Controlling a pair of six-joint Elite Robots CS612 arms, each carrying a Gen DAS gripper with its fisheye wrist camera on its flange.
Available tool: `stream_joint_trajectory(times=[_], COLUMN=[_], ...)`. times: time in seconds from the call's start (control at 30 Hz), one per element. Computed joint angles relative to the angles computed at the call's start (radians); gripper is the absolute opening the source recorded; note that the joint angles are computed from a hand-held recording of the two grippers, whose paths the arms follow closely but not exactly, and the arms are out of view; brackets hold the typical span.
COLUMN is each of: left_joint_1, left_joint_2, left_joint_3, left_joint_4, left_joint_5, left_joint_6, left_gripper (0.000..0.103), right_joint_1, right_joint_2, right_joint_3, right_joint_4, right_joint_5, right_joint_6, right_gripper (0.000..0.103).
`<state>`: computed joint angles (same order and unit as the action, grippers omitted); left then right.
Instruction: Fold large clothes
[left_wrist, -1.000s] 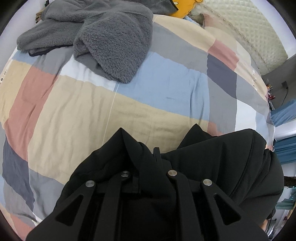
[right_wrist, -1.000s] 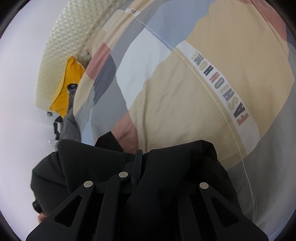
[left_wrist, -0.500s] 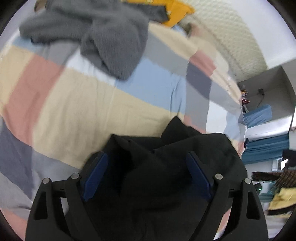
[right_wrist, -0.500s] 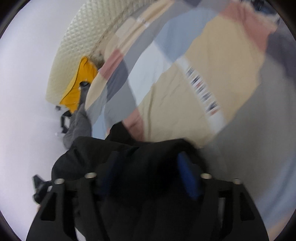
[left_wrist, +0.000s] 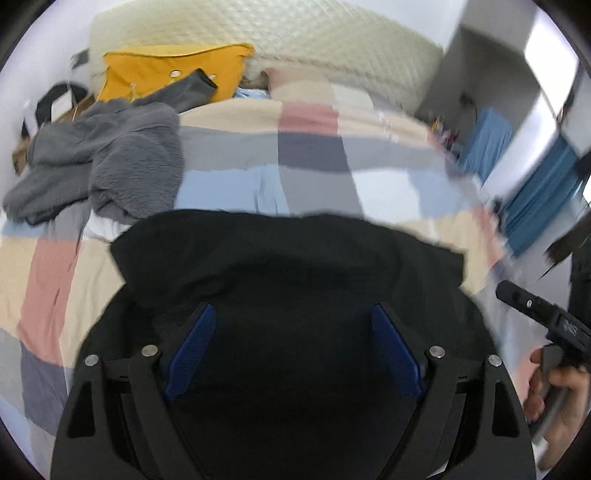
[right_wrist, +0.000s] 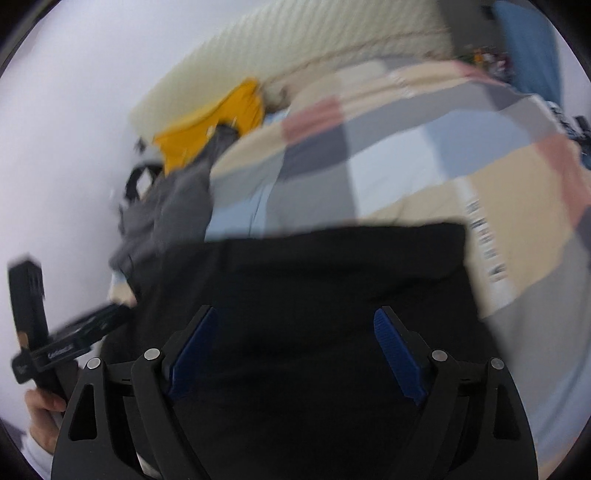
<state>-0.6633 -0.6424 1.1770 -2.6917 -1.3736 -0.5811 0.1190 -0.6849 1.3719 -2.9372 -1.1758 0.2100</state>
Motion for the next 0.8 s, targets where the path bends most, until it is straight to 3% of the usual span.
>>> stream_joint_trajectory(times=[0.07, 0.2, 0.53, 0.67, 0.8], left_joint_1=[-0.009, -0.017, 0.008, 0.014, 0.004], left_joint_2=[0.032, 0.062, 0.151, 0.16, 0.15], left_joint_3=[-0.032, -0.045, -0.176, -0.193, -0.173], left_joint_4=[0.026, -0.001, 0.048, 0.069, 0.066], left_joint_5=[0.052, 0.136, 0.136, 0.122, 0.147], left_joint_6=[0.035, 0.093, 0.058, 0.039, 0.036], left_gripper=[0.086, 0.087, 0.089, 0.09, 0.09], right_joint_1=[0.024, 0.049, 0.058, 0.059, 0.06], right_joint_2=[0.032, 0.087, 0.175, 0.191, 0.179], right_joint_3=[-0.031, -0.084, -0.236, -0.271, -0.24], right_joint_4=[0.015, -0.057, 0.032, 0.069, 0.032], right_joint_5=[-0.045, -0.135, -0.187, -0.186, -0.203], right_joint_6=[-0.037, -0.063, -0.075, -0.079, -0.09], right_gripper=[0.087, 0.091, 0.098, 0.098, 0.098])
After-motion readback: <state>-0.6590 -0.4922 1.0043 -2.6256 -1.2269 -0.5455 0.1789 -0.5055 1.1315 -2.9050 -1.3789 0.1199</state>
